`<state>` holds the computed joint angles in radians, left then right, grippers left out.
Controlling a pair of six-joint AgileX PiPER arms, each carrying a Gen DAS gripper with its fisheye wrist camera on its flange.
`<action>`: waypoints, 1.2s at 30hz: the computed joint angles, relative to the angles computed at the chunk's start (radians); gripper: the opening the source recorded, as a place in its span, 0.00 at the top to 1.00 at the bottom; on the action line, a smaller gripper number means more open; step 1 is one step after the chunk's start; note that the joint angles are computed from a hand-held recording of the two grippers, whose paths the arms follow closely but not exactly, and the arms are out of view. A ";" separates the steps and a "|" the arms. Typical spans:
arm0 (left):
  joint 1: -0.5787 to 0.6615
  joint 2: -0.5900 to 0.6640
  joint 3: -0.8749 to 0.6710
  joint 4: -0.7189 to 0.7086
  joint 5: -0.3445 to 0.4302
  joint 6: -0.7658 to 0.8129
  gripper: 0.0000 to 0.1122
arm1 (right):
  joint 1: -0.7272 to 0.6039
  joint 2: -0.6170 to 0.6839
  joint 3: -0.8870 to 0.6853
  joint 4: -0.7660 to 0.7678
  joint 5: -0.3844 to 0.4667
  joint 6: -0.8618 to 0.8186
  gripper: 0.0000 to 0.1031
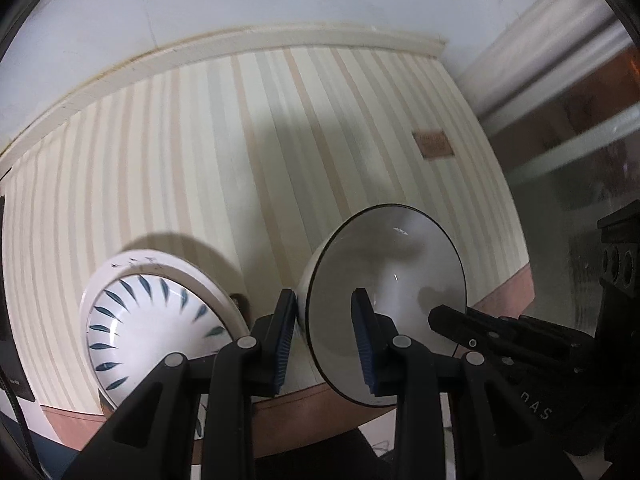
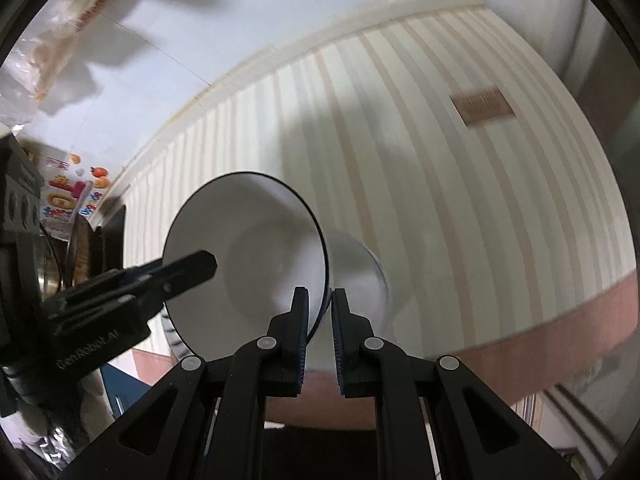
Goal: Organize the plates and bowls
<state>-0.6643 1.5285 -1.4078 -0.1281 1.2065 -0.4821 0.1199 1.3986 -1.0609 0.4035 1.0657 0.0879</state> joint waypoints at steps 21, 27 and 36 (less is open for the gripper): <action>-0.096 0.061 0.079 0.093 -0.055 -0.042 0.77 | 0.000 0.068 0.091 -0.035 -0.101 -0.012 0.87; -0.089 0.058 0.080 0.084 -0.050 -0.028 0.77 | 0.012 0.078 0.077 -0.048 -0.090 0.003 0.84; -0.093 0.031 0.085 0.079 -0.035 -0.038 0.77 | 0.003 0.088 0.073 -0.037 -0.077 0.016 0.84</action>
